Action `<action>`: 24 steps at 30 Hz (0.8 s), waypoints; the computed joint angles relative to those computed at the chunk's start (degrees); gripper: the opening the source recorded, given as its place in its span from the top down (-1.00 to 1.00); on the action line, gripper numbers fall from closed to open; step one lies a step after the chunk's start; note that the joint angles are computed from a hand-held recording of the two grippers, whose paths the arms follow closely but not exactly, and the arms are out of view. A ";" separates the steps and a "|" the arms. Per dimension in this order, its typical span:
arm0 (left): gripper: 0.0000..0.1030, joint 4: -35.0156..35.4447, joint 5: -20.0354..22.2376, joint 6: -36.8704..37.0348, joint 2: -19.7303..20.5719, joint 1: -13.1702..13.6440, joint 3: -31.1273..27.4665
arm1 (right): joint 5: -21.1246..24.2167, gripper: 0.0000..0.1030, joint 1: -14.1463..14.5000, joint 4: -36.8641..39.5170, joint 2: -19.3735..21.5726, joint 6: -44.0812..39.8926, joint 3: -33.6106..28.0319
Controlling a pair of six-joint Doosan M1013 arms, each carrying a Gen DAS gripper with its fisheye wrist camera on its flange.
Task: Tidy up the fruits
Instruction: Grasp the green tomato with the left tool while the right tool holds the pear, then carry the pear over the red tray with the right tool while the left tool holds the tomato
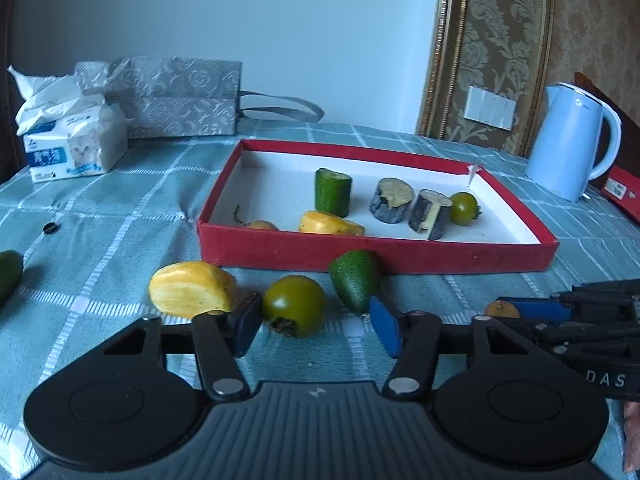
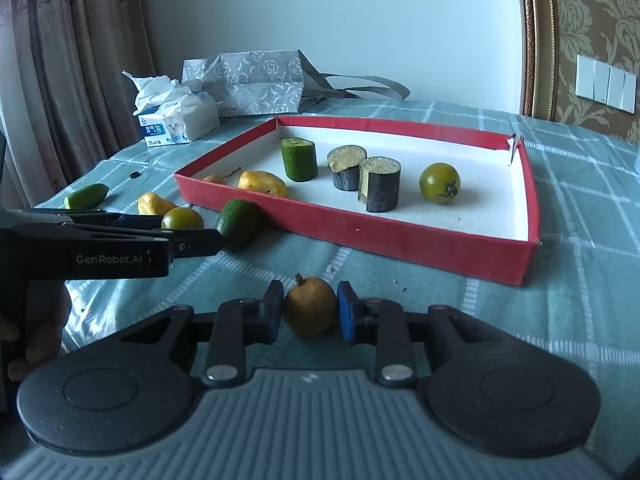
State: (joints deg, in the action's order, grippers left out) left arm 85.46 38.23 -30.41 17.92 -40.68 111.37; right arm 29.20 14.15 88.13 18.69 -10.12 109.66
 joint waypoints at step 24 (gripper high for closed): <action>0.35 -4.38 2.28 2.64 0.08 -0.28 -0.26 | 1.50 0.47 -0.99 5.29 -0.37 -3.27 0.67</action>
